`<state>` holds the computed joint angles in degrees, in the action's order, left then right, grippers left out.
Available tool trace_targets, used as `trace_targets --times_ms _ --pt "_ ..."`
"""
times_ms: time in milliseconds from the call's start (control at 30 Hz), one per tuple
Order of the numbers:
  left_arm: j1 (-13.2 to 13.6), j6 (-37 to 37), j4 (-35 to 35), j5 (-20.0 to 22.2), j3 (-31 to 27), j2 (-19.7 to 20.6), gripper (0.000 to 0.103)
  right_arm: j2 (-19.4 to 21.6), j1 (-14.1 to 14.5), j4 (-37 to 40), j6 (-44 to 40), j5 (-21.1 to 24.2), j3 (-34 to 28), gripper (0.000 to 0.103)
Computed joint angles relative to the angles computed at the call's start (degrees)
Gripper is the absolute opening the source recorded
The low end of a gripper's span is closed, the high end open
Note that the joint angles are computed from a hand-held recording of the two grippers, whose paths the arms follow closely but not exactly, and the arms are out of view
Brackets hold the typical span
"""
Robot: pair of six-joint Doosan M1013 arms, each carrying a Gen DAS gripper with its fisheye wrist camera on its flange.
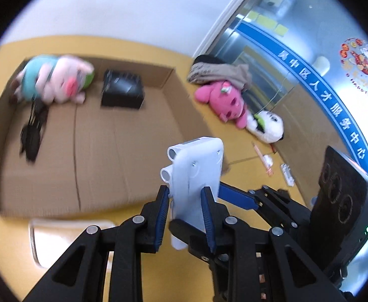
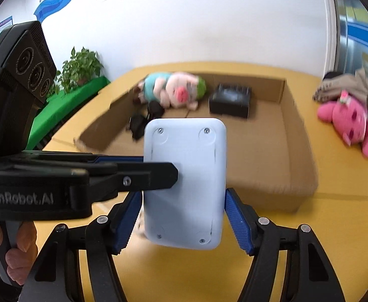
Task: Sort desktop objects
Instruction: 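Carry the power bank into the box and open the right tool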
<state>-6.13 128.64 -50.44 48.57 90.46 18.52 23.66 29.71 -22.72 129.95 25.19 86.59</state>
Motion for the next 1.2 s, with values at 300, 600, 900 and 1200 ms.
trace_targets --times_ms 300,600,900,1200 --pt "-0.64 -3.87 2.53 4.49 -13.5 7.96 0.025 3.86 -5.06 9.4 -9.82 1.42 -8.56 0.071" --pt "-1.29 -11.0 8.47 11.53 -27.33 18.67 0.025 11.81 -9.54 21.13 -20.47 10.17 -19.38 0.071" --pt "-2.62 -20.26 13.91 19.75 -37.22 27.55 0.025 20.76 -13.16 29.81 -22.64 28.52 -31.07 0.071" --pt "-2.68 -24.52 15.85 21.85 -39.43 29.43 0.028 22.7 -13.3 28.29 -20.91 34.79 -34.16 0.07"
